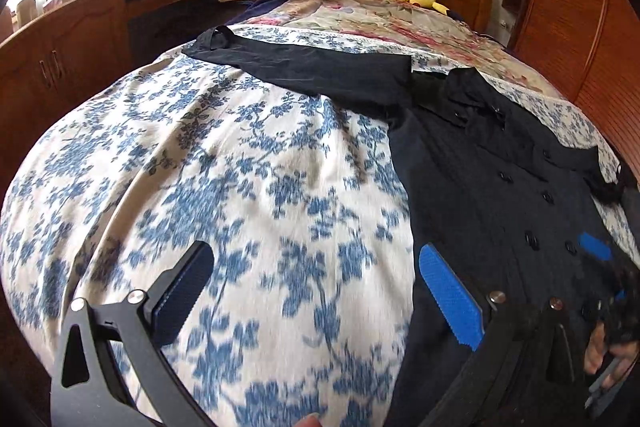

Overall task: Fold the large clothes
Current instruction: 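Lower the left tool to the black coat's sleeve cuff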

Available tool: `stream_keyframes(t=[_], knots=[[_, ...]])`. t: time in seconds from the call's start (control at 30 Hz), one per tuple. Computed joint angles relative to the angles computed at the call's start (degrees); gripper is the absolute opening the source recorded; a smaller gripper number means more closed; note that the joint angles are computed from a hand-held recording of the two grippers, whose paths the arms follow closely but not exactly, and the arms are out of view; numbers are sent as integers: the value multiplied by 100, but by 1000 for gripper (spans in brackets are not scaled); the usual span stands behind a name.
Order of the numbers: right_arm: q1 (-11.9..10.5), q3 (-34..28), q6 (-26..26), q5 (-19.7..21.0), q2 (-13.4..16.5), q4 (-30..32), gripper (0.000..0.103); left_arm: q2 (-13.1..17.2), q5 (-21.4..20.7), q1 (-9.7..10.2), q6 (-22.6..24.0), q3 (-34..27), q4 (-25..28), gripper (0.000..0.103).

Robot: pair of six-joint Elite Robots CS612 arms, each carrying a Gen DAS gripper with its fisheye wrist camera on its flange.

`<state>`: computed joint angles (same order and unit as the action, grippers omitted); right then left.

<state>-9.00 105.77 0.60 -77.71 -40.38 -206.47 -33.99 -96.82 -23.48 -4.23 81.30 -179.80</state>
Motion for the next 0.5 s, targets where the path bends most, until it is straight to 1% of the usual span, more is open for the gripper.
stream_keyframes(t=[0.2,0.37,0.5], knots=[[-12,-51,23,-12,9,183,103,344,-173,0,210,-905,574,100],[3,-55,27,-66,8,217,103,819,-623,41,75,-1950,1297,95],[15,-71,21,-115,15,259,103,1210,-625,29,-31,-2742,1799,91]])
